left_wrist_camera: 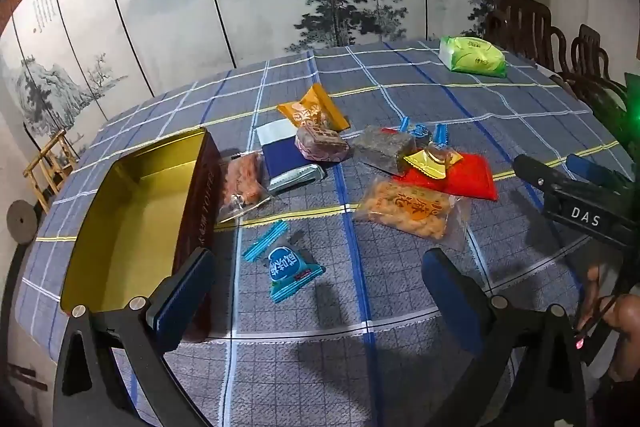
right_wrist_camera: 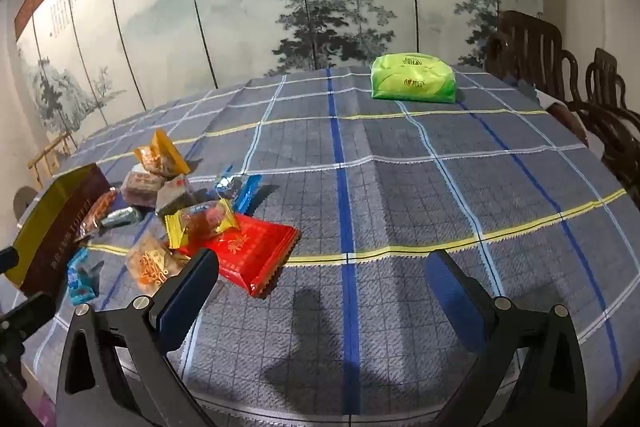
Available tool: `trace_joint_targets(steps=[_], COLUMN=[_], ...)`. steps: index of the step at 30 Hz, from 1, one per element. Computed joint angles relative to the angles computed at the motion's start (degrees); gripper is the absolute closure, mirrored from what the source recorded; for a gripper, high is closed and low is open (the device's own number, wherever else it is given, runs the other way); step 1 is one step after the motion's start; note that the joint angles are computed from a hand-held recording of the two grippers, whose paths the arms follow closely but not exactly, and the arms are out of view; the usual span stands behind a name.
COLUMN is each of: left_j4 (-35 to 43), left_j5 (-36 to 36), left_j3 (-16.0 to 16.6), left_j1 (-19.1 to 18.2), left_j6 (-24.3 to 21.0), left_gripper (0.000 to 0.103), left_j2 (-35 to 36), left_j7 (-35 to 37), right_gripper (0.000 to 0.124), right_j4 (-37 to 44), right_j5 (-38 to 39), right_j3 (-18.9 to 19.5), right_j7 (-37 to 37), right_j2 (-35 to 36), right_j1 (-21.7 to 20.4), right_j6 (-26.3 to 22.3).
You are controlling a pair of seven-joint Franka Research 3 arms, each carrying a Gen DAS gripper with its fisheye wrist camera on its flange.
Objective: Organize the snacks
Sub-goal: 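Reach the left gripper to the blue candy packet and grasp it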
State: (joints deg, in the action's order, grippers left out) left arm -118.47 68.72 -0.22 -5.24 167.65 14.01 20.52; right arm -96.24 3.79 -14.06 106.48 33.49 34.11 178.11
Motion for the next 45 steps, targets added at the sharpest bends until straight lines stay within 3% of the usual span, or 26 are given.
trace_joint_targets(steps=[1, 4, 6, 9, 14, 17, 18, 23, 32, 36, 38, 45], left_j4=[0.88, 1.97, 1.27, 0.95, 0.39, 0.28, 0.38, 2.57, 6.75, 8.62, 9.43, 9.7], left_j5=[-4.58, -9.34, -9.69, -15.05, -35.75, -41.88, -45.32, -56.58, -58.28, -58.58, -58.79, -56.3], left_j3=[-1.34, -1.52, -0.4, -0.97, -8.62, -9.43, -11.09, -15.42, -7.69, -7.58, -7.94, -6.0], left_j1=[0.64, 1.18, 0.71, 1.81, 8.89, 9.73, 11.33, 14.96, 7.57, 7.33, 7.46, 5.32], left_j6=[-1.4, -0.73, 1.09, 3.27, 4.06, 4.33, 4.32, 1.94, -1.05, -2.98, -4.19, -5.28], left_gripper=[0.001, 0.001, 0.001, 0.011, 0.017, 0.018, 0.018, 0.035, 0.037, 0.044, 0.054, 0.057], left_j2=[0.21, 1.66, 1.75, 2.41, 3.82, 4.15, 4.43, 6.63, 9.05, 10.38, 11.06, 11.31], left_j7=[4.39, 7.42, 5.83, 9.03, 24.49, 28.11, 30.62, 38.87, 38.07, 38.68, 39.83, 39.82], right_gripper=[0.021, 0.021, 0.021, 0.021, 0.021, 0.021, 0.021, 0.021, 0.021, 0.021, 0.021, 0.021], right_j4=[-0.26, -0.13, -0.01, -0.02, -0.1, -0.91, -0.96, -1.19, -1.7, -1.65, -1.75, -1.56], right_j5=[0.18, 1.07, 1.73, 2.97, 4.8, 5.82, 6.23, 8.5, 12.62, 14.34, 15.06, 16.63], right_j3=[0.37, 3.01, 4.21, 6.52, 8.13, 9.33, 9.74, 13.76, 21.57, 24.53, 25.41, 25.81], right_j7=[-0.1, -1.82, -2.89, -4.76, -6.72, -8.17, -8.65, -12.08, -18.22, -20.34, -21.12, -22.57], right_j2=[-0.14, -0.17, -0.16, -0.23, -0.34, -0.73, -0.75, -0.94, -0.91, -0.72, -0.68, -0.62], right_j1=[-0.29, -2.46, -3.52, -5.38, -6.58, -7.45, -7.75, -10.98, -17.22, -19.64, -20.33, -20.49], right_j6=[0.54, 0.9, 0.96, 1.3, 1.47, 2.71, 2.97, 3.75, 5.66, 5.93, 6.14, 6.04])
